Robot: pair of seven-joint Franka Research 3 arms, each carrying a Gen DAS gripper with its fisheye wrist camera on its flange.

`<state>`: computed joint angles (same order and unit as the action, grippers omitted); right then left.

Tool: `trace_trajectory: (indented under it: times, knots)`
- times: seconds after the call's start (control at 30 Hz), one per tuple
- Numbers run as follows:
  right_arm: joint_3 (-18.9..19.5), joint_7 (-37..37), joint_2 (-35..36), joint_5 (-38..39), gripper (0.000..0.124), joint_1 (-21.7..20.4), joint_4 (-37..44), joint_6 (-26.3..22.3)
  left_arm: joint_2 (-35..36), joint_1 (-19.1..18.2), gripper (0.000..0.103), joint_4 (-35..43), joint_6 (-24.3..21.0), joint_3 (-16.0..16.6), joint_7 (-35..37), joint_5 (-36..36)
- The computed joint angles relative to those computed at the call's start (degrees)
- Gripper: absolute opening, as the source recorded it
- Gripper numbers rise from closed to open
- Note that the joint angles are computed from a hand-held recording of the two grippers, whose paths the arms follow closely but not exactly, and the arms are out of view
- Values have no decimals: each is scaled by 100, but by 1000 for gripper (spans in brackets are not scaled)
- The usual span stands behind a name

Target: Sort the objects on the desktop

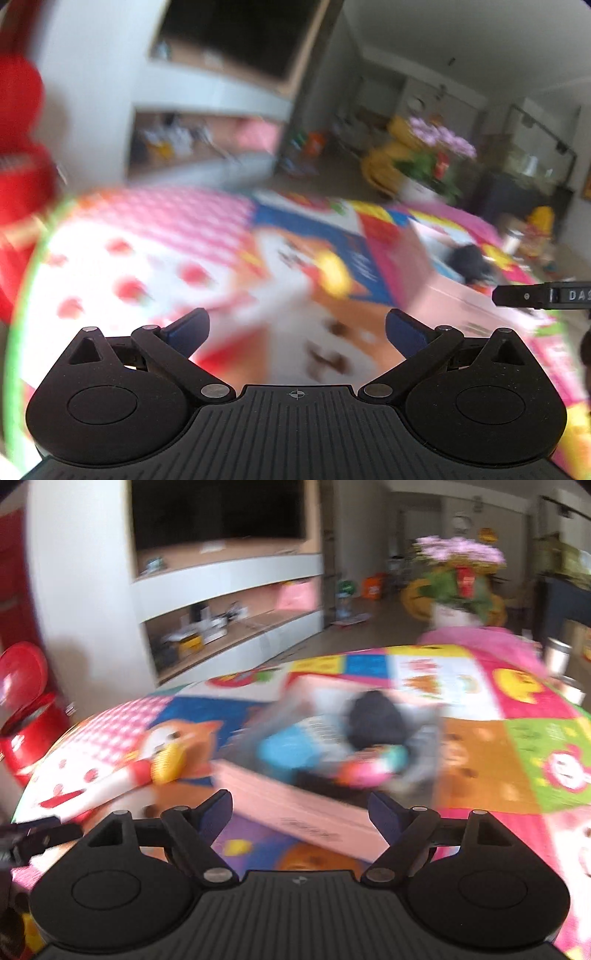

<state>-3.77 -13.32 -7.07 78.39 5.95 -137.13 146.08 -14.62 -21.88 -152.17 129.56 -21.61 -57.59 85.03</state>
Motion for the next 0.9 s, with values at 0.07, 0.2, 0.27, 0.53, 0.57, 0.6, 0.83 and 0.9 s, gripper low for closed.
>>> trace_trajectory:
  times: [0.07, 0.2, 0.27, 0.53, 0.57, 0.6, 0.83, 0.9]
  knots:
    - [141, 16, -50, -96, 81, 147, -94, -79, 27, -75, 103, 51, -532, -131, 482, -439]
    - [382, -135, -11, 101, 75, 520, -104, -117, -45, -163, 103, -62, -590, -92, 656, -669]
    - [559, -135, 152, 303, 62, 744, 27, 157, -139, -147, 103, -158, -293, -25, 661, -628]
    - [1018, -183, 1301, 869, 45, 1327, 921, 1618, 135, -204, 103, -26, -489, -148, 932, -629]
    - [987, 73, 1370, 599, 40, 1310, 957, 1530, 141, -210, 103, -22, -481, -131, 931, -650]
    - [1029, -72, 1371, 731, 37, 1240, 950, 1474, 123, -226, 103, -34, -470, -126, 916, -677]
    - [840, -243, 826, 245, 16, 955, 350, 945, 149, -233, 103, 1, -477, -111, 968, -822]
    - [674, -241, 546, -12, 8, 813, 65, 596, 171, -228, 103, 20, -437, -92, 1035, -813]
